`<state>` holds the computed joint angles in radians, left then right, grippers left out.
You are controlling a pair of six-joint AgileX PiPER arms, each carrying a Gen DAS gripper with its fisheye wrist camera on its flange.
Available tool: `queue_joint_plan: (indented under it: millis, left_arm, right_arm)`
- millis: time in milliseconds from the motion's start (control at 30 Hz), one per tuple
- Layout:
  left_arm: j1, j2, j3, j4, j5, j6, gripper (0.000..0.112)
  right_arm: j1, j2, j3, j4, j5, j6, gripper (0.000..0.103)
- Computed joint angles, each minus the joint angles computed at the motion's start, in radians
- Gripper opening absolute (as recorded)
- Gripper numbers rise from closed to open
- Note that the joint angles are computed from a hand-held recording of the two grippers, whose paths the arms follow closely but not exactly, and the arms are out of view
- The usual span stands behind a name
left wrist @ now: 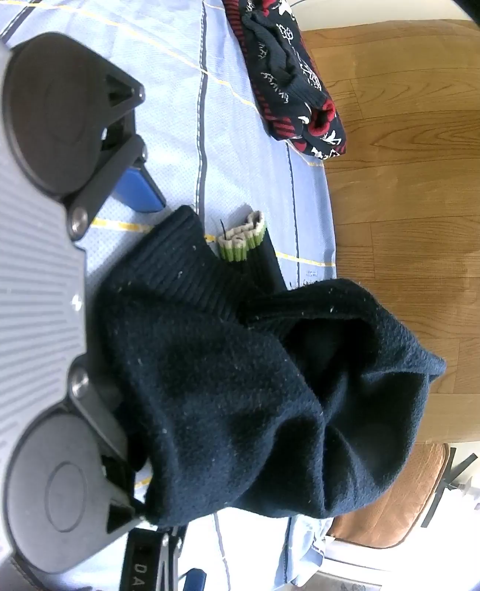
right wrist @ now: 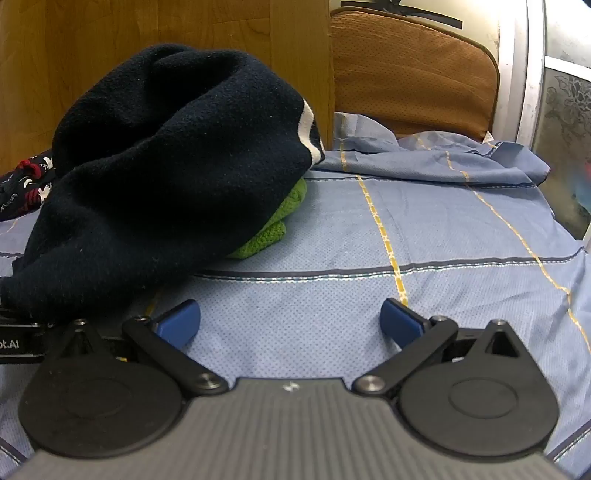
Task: Fold small clothes
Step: 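Grasp the navy knit sweater with the right gripper and lift it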
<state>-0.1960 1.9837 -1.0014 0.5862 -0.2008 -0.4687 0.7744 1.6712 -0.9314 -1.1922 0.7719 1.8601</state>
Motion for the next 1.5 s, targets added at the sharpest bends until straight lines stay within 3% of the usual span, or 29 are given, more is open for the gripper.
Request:
queue_joint_plan:
  millis: [267,367,533,567,667,700,767,833,933,1067,1100,1133,1167,1233,1400,1500]
  left_arm:
    - [0.011,0.001,-0.004,0.078,-0.001,-0.076,0.103]
    - [0.035,-0.005,-0.004,0.222,-0.019,-0.211,0.103]
    - [0.146,-0.018,0.001,0.353,-0.099,-0.319,0.103]
    - [0.172,-0.017,-0.003,0.375,-0.113,-0.328,0.103]
    - [0.232,-0.006,-0.019,0.432,-0.161,-0.334,0.103]
    - [0.246,-0.006,-0.015,0.455,-0.184,-0.348,0.103]
    - [0.287,-0.005,-0.009,0.514,-0.263,-0.403,0.101]
    - [0.313,-0.008,0.004,0.480,-0.324,-0.393,0.099]
    - [0.361,0.004,0.003,0.546,-0.439,-0.463,0.093]
    - [0.424,0.033,-0.032,0.589,-0.548,-0.586,0.093]
    - [0.445,0.032,-0.023,0.569,-0.580,-0.592,0.093]
    - [0.461,0.034,-0.018,0.546,-0.602,-0.592,0.093]
    - [0.471,0.034,-0.015,0.526,-0.609,-0.592,0.094]
    - [0.468,0.035,-0.028,0.523,-0.577,-0.616,0.094]
    - [0.455,0.053,-0.078,0.630,-0.548,-0.703,0.094]
    - [0.445,0.053,-0.072,0.646,-0.560,-0.682,0.094]
  right_arm:
    - [0.038,-0.001,-0.013,0.015,0.026,-0.011,0.103]
    - [0.067,0.003,-0.011,0.000,0.040,-0.015,0.103]
    - [0.064,-0.052,0.061,-0.059,-0.032,0.047,0.103]
    - [0.076,-0.058,0.073,-0.093,-0.014,0.099,0.100]
    - [0.107,-0.092,0.101,-0.210,0.028,0.205,0.077]
    - [0.105,-0.104,0.097,-0.238,0.025,0.210,0.070]
    - [0.101,-0.111,0.073,-0.282,0.034,0.221,0.069]
    - [0.078,-0.113,0.041,-0.311,0.014,0.212,0.069]
    - [-0.001,-0.099,-0.024,-0.306,-0.120,0.182,0.070]
    - [-0.051,-0.019,-0.123,-0.206,-0.193,0.100,0.073]
    - [-0.061,-0.003,-0.138,-0.201,-0.203,0.101,0.063]
    - [-0.069,0.011,-0.147,-0.191,-0.207,0.089,0.045]
    - [-0.084,0.017,-0.156,-0.165,-0.225,0.037,0.019]
    - [-0.076,0.003,-0.147,-0.200,-0.162,0.053,0.018]
    - [-0.039,-0.111,-0.027,-0.230,0.130,0.122,0.018]
    - [-0.053,-0.200,0.063,-0.151,0.190,0.123,0.022]
